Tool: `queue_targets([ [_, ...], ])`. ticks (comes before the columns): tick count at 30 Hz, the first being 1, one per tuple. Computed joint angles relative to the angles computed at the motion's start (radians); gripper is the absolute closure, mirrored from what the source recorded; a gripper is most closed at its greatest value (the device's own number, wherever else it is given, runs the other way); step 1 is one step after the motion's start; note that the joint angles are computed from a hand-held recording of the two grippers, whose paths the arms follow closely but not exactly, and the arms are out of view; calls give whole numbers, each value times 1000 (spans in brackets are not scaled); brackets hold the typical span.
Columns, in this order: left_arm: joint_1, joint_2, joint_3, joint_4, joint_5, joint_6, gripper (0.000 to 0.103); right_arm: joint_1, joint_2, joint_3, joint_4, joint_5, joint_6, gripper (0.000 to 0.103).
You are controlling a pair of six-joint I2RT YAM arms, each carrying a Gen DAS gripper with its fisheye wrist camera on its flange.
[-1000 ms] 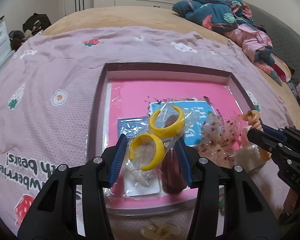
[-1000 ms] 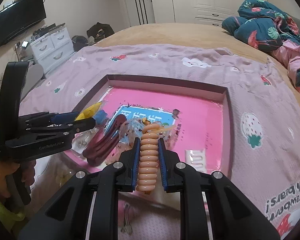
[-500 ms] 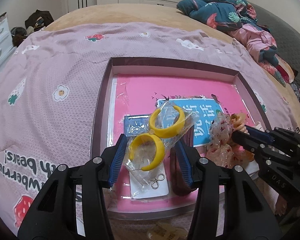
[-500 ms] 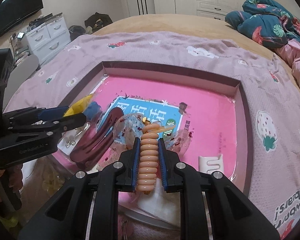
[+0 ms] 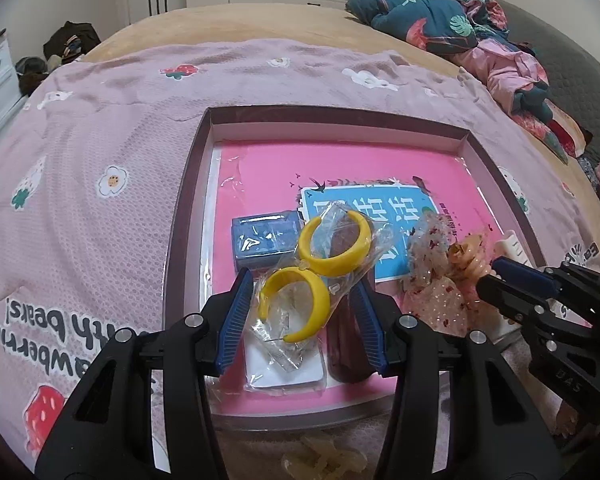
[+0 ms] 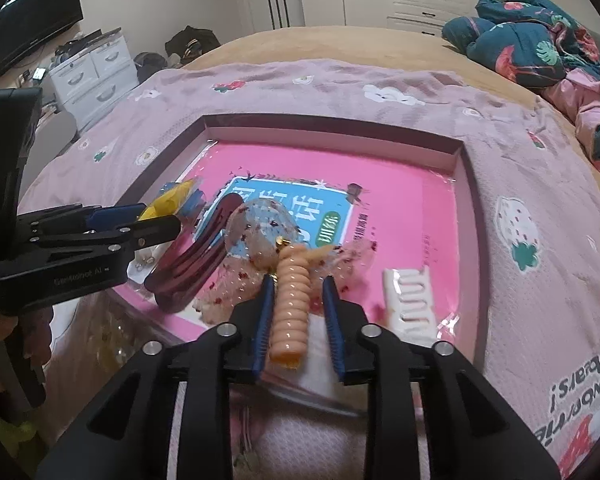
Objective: Organize jewelry
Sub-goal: 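Open both tools to drop the bangles and spiral hair tie into the tray, then withdraw both tools from the tray back over the bed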
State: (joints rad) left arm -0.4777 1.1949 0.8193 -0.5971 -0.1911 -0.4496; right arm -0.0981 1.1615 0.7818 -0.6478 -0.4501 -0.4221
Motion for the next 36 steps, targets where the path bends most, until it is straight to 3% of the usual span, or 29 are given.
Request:
queue_targets([
  [5,-30,-2,11,-11,-10,-13,61,-56,-26,6,-40,-30,-27,75],
  [10,-69,6,25,-23,-22,-24,61,-105,-72,5,-74,-49,-56,62],
  [24,-124,-15,65,-86,-72,-52,50,-239,-118,38,-185,-106,-158,54],
  [36,-214,-114,95,-212,-156,-129,50,-344,-187,90,-321,-181,-246,45],
])
